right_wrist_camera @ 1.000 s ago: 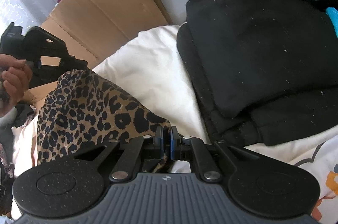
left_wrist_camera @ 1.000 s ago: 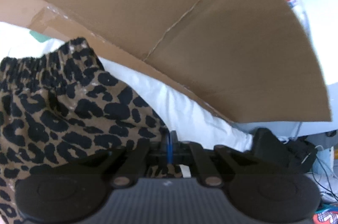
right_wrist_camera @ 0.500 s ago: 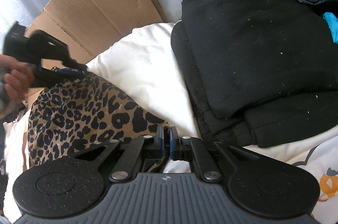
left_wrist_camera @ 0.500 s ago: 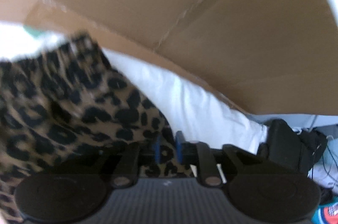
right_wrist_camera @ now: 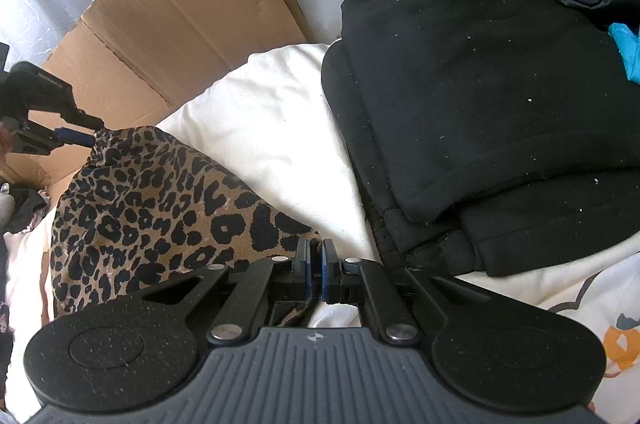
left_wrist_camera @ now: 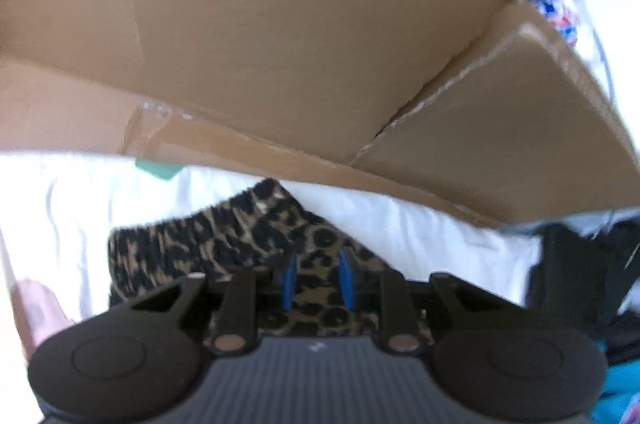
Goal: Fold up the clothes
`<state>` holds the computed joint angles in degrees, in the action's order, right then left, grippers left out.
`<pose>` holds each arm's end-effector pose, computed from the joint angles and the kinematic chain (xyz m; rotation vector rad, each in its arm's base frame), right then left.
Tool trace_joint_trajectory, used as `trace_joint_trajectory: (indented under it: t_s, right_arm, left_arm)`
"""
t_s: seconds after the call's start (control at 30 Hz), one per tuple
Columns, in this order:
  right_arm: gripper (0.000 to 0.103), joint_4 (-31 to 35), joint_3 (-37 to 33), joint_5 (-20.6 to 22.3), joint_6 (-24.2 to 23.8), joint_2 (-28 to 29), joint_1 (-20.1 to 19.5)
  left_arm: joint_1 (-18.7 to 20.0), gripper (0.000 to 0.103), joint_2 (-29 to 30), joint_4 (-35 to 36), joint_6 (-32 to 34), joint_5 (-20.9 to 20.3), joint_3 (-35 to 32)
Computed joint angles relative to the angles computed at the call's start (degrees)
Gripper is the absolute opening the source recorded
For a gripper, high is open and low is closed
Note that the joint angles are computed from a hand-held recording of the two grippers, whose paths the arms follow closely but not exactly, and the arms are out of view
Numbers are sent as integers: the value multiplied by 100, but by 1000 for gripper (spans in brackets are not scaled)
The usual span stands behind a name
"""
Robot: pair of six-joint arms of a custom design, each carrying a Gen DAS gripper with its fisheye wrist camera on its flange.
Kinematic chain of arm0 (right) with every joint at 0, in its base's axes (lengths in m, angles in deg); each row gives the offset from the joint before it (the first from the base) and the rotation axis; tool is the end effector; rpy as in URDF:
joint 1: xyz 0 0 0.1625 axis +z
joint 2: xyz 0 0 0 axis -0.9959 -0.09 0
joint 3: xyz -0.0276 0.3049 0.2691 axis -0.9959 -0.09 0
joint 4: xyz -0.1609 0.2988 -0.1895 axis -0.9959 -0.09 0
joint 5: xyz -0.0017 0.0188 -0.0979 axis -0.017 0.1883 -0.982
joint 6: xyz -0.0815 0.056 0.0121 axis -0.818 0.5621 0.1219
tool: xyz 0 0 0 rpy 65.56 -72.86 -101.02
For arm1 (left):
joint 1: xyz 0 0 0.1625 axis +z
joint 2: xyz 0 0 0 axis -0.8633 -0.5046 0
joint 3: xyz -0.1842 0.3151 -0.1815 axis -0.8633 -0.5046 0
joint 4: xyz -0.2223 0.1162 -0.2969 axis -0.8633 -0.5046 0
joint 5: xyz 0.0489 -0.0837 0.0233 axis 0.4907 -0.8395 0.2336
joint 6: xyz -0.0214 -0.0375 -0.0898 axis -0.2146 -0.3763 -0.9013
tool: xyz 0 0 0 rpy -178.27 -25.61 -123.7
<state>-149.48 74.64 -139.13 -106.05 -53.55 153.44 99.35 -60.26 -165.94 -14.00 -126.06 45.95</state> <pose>-0.0099 -0.3484 0.2910 -0.0470 -2.5021 0.9864 -0.4168 -0.5871 0.0490 0.2498 2.5656 -0.3304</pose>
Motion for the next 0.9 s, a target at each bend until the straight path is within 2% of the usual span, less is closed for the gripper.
trace_joint_trajectory:
  t_s: [0.1, 0.2, 0.47, 0.57, 0.63, 0.87, 0.9]
  right_arm:
    - [3, 17, -8, -38, -31, -2, 21]
    - [3, 38, -28, -92, -69, 19, 46]
    - [3, 150, -80, -177, -153, 36, 87]
    - [3, 297, -146, -373, 25, 16, 205]
    - [5, 387, -177, -511, 170, -53, 311]
    - [9, -158, -61, -511, -142, -90, 666]
    - [17, -243, -55, -489, -176, -18, 705]
  left_arm:
    - [133, 24, 130, -181, 103, 49, 149]
    - [119, 23, -10, -321, 96, 52, 435]
    - [256, 23, 140, -529, 457, 81, 396]
    - [242, 23, 197, -660, 601, 135, 409]
    - [189, 27, 169, -709, 685, 163, 488]
    - [195, 23, -317, -879, 834, -204, 748]
    - [183, 24, -425, -882, 882, -217, 820]
